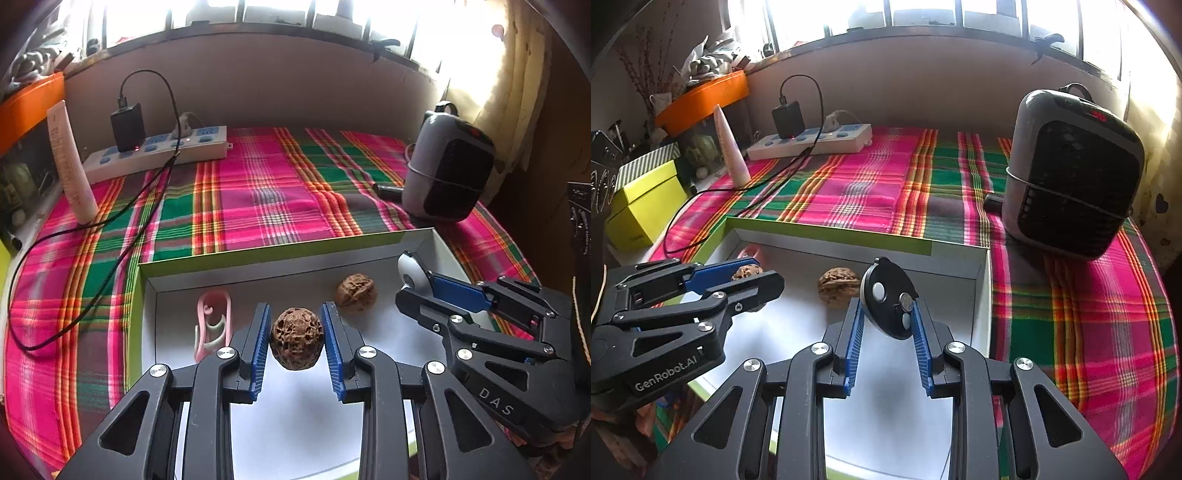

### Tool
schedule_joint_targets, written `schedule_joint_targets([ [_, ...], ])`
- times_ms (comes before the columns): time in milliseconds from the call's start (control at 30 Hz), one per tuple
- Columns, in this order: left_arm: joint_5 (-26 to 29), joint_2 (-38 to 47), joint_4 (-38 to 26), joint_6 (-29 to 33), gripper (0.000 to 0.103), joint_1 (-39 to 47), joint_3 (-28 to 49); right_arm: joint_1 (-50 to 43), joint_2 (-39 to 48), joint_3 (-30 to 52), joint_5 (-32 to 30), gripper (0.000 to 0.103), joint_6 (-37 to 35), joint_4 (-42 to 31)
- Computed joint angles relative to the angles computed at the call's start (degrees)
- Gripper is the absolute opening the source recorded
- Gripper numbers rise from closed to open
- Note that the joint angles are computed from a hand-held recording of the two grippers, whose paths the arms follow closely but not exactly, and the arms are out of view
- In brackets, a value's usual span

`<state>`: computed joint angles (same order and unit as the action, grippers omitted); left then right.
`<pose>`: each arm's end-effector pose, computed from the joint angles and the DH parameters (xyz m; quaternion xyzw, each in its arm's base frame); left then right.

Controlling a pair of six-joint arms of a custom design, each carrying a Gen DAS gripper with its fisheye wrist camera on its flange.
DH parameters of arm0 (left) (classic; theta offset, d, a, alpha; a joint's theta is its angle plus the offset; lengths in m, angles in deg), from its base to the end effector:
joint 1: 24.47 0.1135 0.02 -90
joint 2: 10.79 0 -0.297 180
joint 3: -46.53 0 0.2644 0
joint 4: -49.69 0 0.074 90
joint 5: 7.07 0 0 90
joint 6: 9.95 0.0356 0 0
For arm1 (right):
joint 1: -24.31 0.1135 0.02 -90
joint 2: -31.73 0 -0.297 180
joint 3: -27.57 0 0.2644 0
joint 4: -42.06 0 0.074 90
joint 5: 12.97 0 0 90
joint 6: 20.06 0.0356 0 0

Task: Organize objects
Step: 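Lower the carved nut and black disc into the tray and open both grippers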

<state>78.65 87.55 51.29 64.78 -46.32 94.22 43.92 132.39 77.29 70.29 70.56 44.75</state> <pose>0.2817 -0.1101 0.1202 0.0407 0.9354 -0.0781 0.3425 0.2947 0.1094 0.1185 -0.1745 0.9165 0.1165 0.3405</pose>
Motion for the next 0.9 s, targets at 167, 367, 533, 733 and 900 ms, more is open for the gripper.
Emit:
schedule_joint_targets([
  [167, 0.3, 2.0, 0.0, 0.4, 0.027, 0.1, 1.3, 0.1, 1.6, 1.4, 0.9, 0.028, -0.3, -1.1],
  [367, 0.1, 3.5, -0.2, 0.8, 0.027, 0.5, 2.6, -0.3, 2.3, 1.9, 0.7, 0.028, -0.5, -1.1],
  [533, 0.2, 4.9, -0.6, 0.9, 0.027, 0.6, 3.6, 0.0, 2.7, 2.1, 1.2, 0.028, -0.4, -0.7],
  [733, 0.7, 5.5, -1.4, 0.5, 0.027, 1.0, 4.1, 0.6, 3.0, 2.0, 2.4, 0.028, -1.0, 0.2],
  [900, 1.0, 5.8, -2.0, 0.4, 0.027, 1.1, 4.6, 0.9, 3.1, 1.9, 2.9, 0.028, -1.2, 0.4],
])
